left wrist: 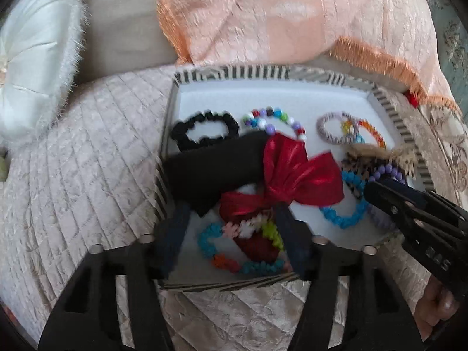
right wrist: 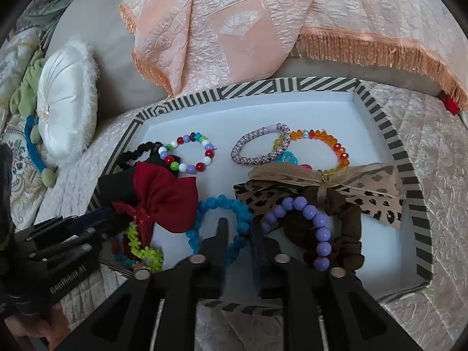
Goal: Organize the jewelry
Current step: 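Lower the beaded strand into the tray with the left tool while the right places the blue bracelet, then open both tools and withdraw them from the tray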
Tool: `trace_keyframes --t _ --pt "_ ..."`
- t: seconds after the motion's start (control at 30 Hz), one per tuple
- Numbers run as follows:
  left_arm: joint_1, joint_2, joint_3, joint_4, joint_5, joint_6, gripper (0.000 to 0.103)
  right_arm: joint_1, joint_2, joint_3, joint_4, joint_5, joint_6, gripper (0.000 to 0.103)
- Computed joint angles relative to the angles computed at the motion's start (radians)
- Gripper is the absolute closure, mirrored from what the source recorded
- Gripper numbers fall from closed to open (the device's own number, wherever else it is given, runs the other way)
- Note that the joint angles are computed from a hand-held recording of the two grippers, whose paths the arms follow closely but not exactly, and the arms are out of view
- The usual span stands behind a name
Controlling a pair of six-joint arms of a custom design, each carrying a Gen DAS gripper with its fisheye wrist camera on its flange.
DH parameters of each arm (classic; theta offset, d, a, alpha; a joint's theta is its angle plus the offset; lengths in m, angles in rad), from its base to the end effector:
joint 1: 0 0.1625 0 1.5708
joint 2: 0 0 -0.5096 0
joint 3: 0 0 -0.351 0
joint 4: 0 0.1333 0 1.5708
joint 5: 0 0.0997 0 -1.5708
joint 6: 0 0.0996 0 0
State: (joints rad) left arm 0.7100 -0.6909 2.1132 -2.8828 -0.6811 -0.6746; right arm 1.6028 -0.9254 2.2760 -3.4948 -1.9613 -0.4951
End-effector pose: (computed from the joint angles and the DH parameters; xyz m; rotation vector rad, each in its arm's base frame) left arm -0.2698 -0.5097 0.0668 0.2791 2.3259 -0.6823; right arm 0.1119 -0.5136 0.2038 0.5246 -2.5192 0.6206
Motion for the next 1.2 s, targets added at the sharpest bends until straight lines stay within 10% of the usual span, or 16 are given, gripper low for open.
trace_keyframes --t 0.13,0.53,0.8,1.2 --pt "-0.016 -0.019 0.008 0.020 0.049 -0.037 0.020 0.008 -0.032 0.022 -0.050 0.029 -0.008 0.062" --pt "-0.234 -0.101 0.191 0.050 0.232 -0.164 0.020 0.083 -0.116 0.183 -0.217 -0.152 0.004 0.062" --pt "-0.298 -0.106 0.266 0.098 0.076 -0.326 0.020 0.093 -0.123 0.326 -0.363 -0.169 -0.064 0.061" --pt "-0.280 -0.055 0.202 0.213 0.078 -0.396 0.020 0.103 -0.063 0.331 -0.502 -0.227 -0.142 0.061"
